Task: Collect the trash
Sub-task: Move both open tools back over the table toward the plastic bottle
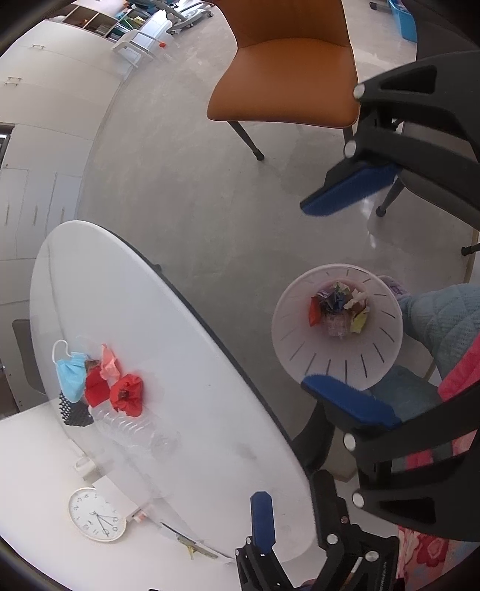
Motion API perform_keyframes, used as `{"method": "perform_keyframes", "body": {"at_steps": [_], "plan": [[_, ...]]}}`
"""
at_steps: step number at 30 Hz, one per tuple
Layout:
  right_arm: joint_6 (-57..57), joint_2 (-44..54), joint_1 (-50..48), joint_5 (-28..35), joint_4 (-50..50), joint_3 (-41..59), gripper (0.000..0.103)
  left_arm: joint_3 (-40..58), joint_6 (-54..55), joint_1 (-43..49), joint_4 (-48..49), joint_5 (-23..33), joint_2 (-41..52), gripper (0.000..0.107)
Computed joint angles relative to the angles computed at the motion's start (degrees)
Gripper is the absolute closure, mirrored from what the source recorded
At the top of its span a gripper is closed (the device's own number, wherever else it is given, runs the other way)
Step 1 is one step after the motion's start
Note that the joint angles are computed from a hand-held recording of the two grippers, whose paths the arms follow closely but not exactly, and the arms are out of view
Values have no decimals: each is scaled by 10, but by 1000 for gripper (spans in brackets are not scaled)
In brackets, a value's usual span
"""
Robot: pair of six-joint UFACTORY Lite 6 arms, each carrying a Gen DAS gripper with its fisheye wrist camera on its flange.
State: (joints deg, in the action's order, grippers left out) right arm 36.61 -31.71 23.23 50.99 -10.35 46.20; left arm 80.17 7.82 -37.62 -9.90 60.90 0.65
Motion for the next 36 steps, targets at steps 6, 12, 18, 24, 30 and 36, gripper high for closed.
{"method": "perform_keyframes", "body": {"at_steps": [6, 12, 18, 24, 30, 36], "plan": [[3, 23, 3, -5, -2, 30, 7, 15, -8, 26, 6, 12, -9, 25], [2, 52, 3, -11, 2, 63, 5, 44, -18, 68, 11, 36, -8, 24], [-9, 69, -2, -18, 3, 84, 2, 71, -35, 143, 11, 41, -16, 12], [-47, 91, -22, -18, 30, 97, 2, 112, -59, 205, 16, 57, 11, 12], [21, 121, -9, -8, -3, 128, 2, 205, -27, 254, -8, 82, 93, 12], [125, 186, 30, 21, -47, 204, 2, 408, 16, 275, -29, 133, 256, 12]]}}
